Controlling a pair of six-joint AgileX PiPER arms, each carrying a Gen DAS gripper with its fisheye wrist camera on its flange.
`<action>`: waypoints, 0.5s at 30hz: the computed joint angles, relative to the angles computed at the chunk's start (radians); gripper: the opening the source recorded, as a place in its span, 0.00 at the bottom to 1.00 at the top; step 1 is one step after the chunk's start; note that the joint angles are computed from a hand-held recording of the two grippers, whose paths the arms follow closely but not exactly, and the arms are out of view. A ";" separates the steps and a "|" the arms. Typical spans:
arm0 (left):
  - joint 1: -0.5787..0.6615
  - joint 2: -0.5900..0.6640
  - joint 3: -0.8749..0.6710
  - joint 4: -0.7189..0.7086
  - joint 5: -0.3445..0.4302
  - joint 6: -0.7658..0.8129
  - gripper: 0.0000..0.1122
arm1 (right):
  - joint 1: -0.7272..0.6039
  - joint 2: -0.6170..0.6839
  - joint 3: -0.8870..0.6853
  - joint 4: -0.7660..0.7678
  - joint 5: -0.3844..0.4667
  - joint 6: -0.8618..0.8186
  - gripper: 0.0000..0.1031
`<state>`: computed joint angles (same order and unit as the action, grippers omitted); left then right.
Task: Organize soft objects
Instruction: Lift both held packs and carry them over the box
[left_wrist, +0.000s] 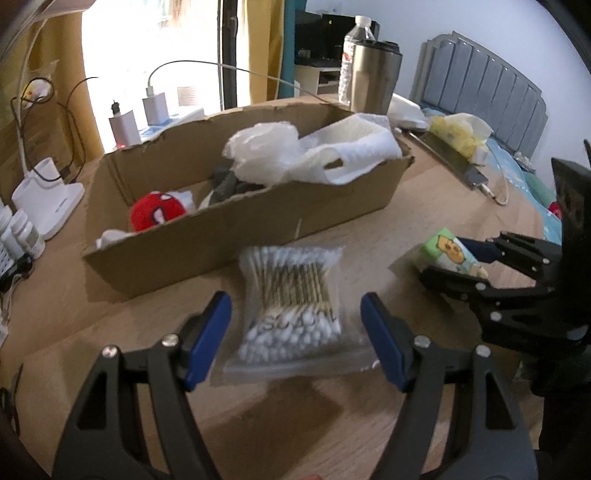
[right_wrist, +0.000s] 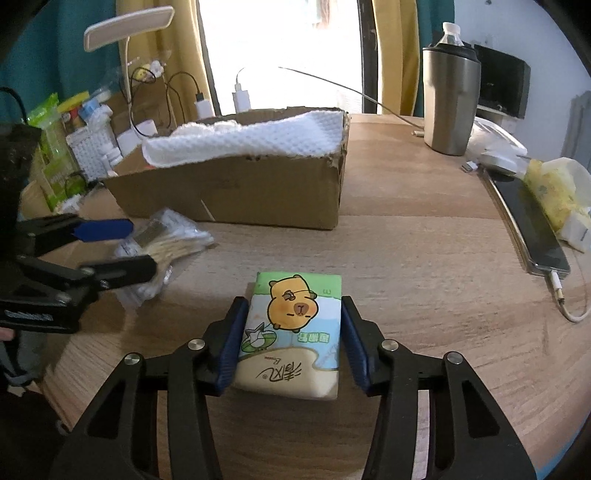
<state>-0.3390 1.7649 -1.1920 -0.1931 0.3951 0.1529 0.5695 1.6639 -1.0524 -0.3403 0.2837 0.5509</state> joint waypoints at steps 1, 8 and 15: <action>-0.004 0.008 -0.009 0.012 0.003 -0.010 0.66 | -0.003 0.000 -0.002 0.026 -0.003 -0.026 0.50; -0.025 0.083 -0.083 0.099 0.048 -0.081 0.66 | -0.044 0.002 -0.009 0.309 -0.033 -0.314 0.50; -0.027 0.098 -0.099 0.051 0.057 -0.013 0.51 | -0.062 0.000 -0.004 0.434 -0.041 -0.430 0.50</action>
